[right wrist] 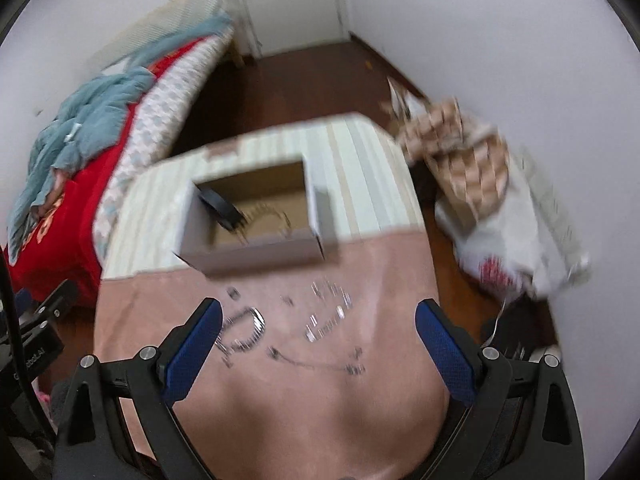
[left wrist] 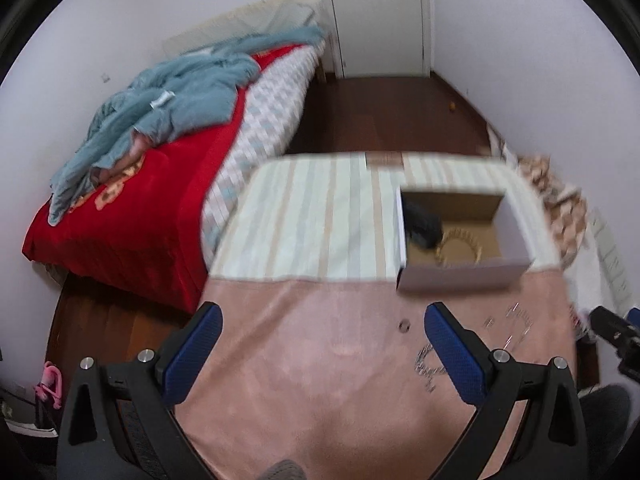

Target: Organize jewelry

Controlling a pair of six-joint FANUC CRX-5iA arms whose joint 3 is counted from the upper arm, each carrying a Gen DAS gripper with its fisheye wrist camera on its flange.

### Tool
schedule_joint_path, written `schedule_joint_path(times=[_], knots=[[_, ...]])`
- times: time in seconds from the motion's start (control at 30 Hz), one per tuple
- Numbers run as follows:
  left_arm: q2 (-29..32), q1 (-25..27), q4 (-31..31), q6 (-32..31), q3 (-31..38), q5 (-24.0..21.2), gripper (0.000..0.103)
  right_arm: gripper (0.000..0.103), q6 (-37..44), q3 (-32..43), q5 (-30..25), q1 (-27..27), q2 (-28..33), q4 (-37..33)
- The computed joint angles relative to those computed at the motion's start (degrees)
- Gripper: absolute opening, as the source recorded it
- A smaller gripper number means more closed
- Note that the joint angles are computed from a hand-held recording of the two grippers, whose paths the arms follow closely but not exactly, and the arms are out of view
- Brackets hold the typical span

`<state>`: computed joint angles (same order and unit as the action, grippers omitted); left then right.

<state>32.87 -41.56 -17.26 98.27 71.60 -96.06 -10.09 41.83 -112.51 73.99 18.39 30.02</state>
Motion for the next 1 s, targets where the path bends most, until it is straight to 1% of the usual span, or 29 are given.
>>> schedule_joint_path(times=[0.07,0.13,0.17,0.2,0.23,0.27,0.3,0.33,0.4,0.47,0.53,0.6,0.7,0.77,0.83,0.87,0.97,1.0], knots=[[-0.50,-0.25,0.26,-0.85,-3.89,0.72,0.103,0.098,-5.92,-7.91,2.96,0.32,-4.29,-4.20],[-0.27,-0.77,-0.32,-1.74,-5.88,0.86,0.103,0.097,-10.77,-14.55,6.24,0.88,-7.75,-7.24],[0.04,-1.03,-0.41,-2.41,-6.84,0.89,0.103,0.092,-12.58,-17.23,7.19,1.13,-8.93,-8.64],[0.30,-1.30,-0.74,-2.80,-7.37,0.78,0.103,0.084,-14.04,-19.79,8.42,1.29,-10.14,-9.95],[0.44,-1.41,-0.89,-3.05,-7.95,0.83,0.103,0.080,-15.43,-22.23,10.26,1.41,-11.15,-10.96],[0.46,-1.43,-0.83,-3.16,-8.66,0.91,0.103,0.072,-16.51,-24.30,11.94,1.51,-12.02,-11.84],[0.36,-1.37,-0.71,-3.26,-9.25,0.98,0.103,0.067,-17.40,-25.91,13.29,1.56,-12.59,-12.75],[0.42,-1.46,-0.97,-3.54,-9.91,0.96,0.103,0.065,-18.08,-27.28,14.83,1.65,-13.01,-13.09],[-0.08,-1.69,-2.40,-3.79,-11.43,1.52,0.103,0.064,-18.15,-30.04,19.71,2.35,-13.77,-10.87],[-0.53,-1.90,-4.05,-3.70,-12.63,1.96,0.103,0.062,-14.21,-29.71,22.87,2.01,-12.32,-9.09],[-0.51,-1.51,-5.39,-3.26,-13.04,1.43,0.103,0.057,-10.05,-28.52,25.21,1.22,-10.42,-8.38],[-0.51,-0.59,-5.76,-2.38,-13.49,0.82,0.103,0.050,-6.25,-26.92,26.90,0.14,-8.21,-8.11],[-0.58,0.60,-6.40,-1.50,-14.05,0.17,0.103,0.046,-2.25,-24.77,28.66,-1.27,-5.24,-8.43],[-0.71,1.19,-6.40,-1.09,-14.44,-0.06,0.103,0.044,0.53,-21.93,26.69,-1.46,-2.55,-7.28],[-0.66,1.77,-5.98,-0.69,-14.54,-0.40,0.103,0.032,3.26,-19.04,24.52,-1.34,-0.11,-6.52],[-0.32,1.87,-5.71,-0.76,-14.10,-0.57,0.103,0.013,4.76,-17.06,22.33,-1.16,1.48,-6.36],[0.47,1.79,-4.45,-1.54,-13.00,-0.30,0.103,0.012,5.50,-16.23,21.21,-1.29,2.01,-5.90],[0.80,1.78,-2.86,-2.25,-12.59,0.12,0.103,0.012,4.69,-16.48,20.69,-1.15,1.73,-5.82]])
